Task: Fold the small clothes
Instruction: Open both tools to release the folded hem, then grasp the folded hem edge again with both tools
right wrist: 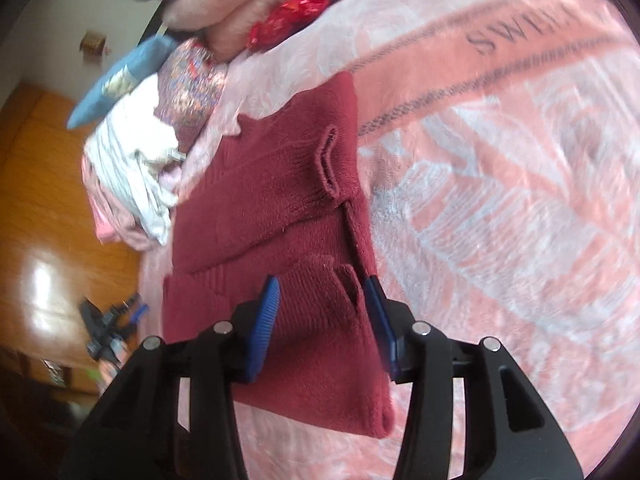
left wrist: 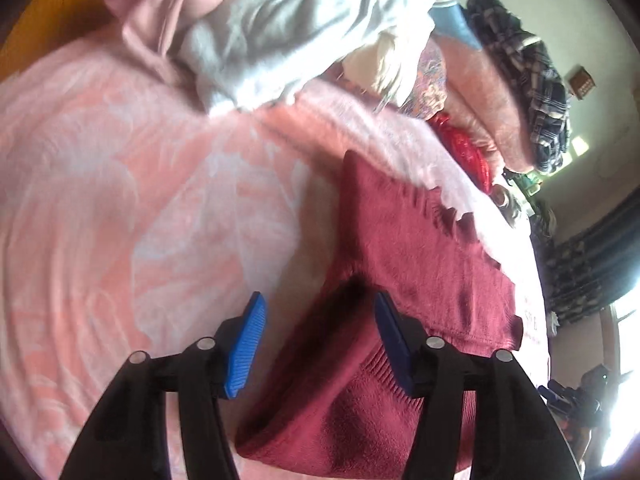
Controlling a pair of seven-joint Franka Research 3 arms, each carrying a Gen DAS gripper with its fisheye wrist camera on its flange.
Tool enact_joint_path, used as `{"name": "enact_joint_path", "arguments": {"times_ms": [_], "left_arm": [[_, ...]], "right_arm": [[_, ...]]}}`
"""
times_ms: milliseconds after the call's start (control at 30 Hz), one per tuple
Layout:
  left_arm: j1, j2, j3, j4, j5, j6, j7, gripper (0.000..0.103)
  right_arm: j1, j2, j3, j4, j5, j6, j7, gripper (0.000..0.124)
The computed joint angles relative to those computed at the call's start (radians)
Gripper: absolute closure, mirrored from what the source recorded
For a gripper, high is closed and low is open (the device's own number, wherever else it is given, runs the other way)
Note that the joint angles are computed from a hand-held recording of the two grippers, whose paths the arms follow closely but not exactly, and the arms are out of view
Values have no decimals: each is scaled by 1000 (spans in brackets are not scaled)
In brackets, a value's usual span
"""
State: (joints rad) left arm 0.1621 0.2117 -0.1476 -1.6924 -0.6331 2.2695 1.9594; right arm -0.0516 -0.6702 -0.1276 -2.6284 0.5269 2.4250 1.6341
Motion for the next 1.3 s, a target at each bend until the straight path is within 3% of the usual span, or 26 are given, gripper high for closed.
{"name": "enact_joint_path", "arguments": {"times_ms": [333, 600, 833, 867, 933, 967, 1033, 1133, 1300], "left_arm": [[-61, 48, -32, 40, 142, -57, 89, 34], [-93, 79, -49, 42, 248, -38, 137, 33], [-111, 86, -56, 22, 310, -8, 156, 37], [-112, 81, -57, 12, 315, 3, 163, 41], [-122, 75, -52, -6, 346, 25, 156, 68], [-123, 73, -50, -13, 354, 32, 153, 71], [-112, 64, -56, -29, 329, 46, 170, 84], [-102, 42, -60, -55, 293, 62, 194, 93], [-88, -6, -54, -87, 208, 80, 216, 95]], "right_arm": [[43, 198, 39, 125, -88, -59, -77, 71], [58, 288, 46, 175, -120, -70, -159, 55], [62, 318, 74, 173, -195, -68, -198, 50], [63, 313, 84, 166, -218, -60, -202, 52], [63, 304, 99, 157, -262, -51, -207, 79], [62, 300, 103, 152, -278, -45, -205, 84], [76, 289, 86, 141, -255, -44, -232, 111], [80, 260, 72, 122, -218, -36, -242, 114], [86, 166, 30, 75, -114, -28, -288, 116]]}}
